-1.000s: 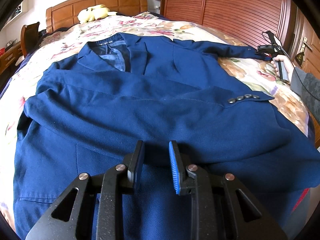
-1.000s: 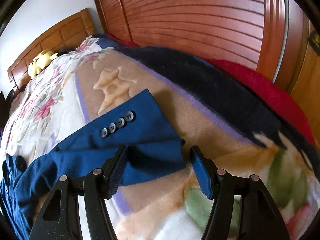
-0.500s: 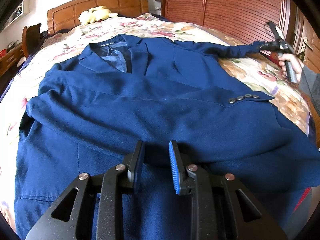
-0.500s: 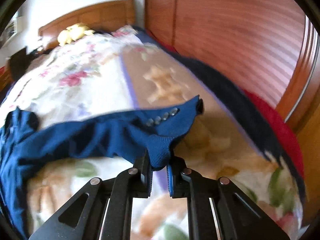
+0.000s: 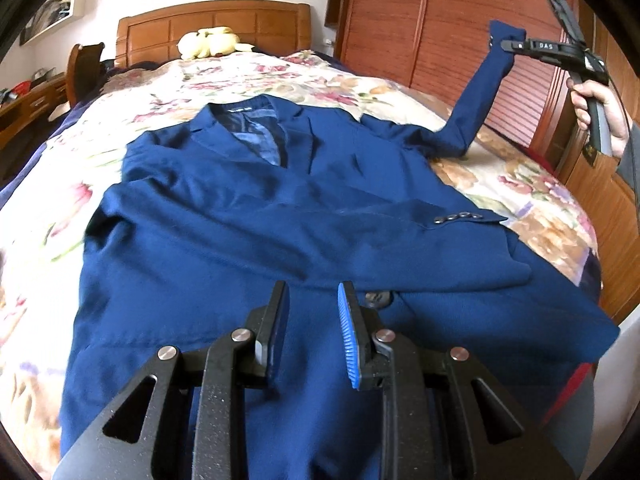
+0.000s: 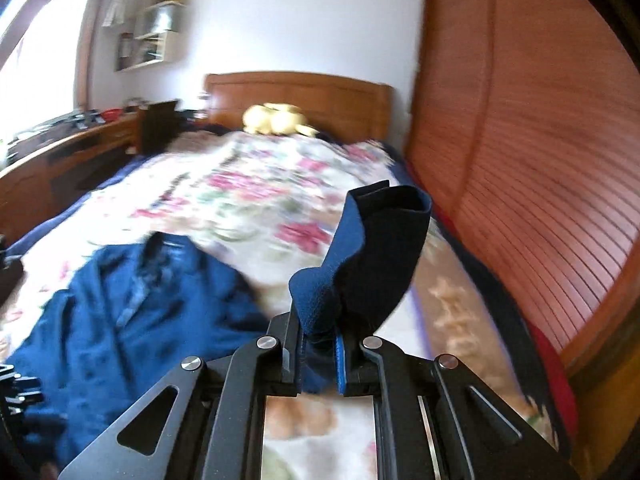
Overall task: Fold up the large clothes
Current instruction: 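Lift the sleeve cuff with the right tool, fold it across the blazer front, release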
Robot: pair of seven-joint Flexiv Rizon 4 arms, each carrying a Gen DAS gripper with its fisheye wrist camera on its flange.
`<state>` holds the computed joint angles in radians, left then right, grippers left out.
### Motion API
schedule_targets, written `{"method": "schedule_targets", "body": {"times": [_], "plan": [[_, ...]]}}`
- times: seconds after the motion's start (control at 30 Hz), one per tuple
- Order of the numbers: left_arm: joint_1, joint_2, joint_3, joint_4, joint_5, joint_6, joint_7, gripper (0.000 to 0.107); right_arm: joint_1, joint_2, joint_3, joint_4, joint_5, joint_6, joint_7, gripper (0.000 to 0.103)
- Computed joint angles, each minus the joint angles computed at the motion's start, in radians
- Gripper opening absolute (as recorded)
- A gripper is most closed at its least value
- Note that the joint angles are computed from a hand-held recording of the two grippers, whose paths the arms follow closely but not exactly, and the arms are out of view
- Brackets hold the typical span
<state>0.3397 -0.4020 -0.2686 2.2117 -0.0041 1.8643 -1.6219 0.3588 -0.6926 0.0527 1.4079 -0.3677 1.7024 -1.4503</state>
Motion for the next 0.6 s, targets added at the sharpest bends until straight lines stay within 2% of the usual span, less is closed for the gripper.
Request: {"method": "schedule_targets", "body": {"times": [0.17,0.27,0.37,0.43,0.6], "plan": [[0.033,0.054,-0.003,0.057,0.019,0.031,-0.036,0.026,0.026,0.085,0.061,0.127,-0.027,0.073,-0.048,0.011],[0.003,0.085,0.045,0.083,0.027,0.044,-0.046,0.026,0.018,0.122,0.119,0.177,-0.056,0.104,-0.081,0.011],[0.029,0.110,0.039,0.112,0.056,0.058,-0.074,0.026,-0.042,0.145,0.223,0.219,-0.103,0.123,-0.105,0.011],[0.046,0.127,0.037,0.130,0.078,0.063,-0.093,0.026,-0.116,0.149,0.321,0.251,-0.150,0.135,-0.117,0.011],[0.042,0.160,0.070,0.157,0.103,0.064,-0.118,0.026,-0.200,0.133,0.439,0.292,-0.228,0.112,-0.105,0.011]]}}
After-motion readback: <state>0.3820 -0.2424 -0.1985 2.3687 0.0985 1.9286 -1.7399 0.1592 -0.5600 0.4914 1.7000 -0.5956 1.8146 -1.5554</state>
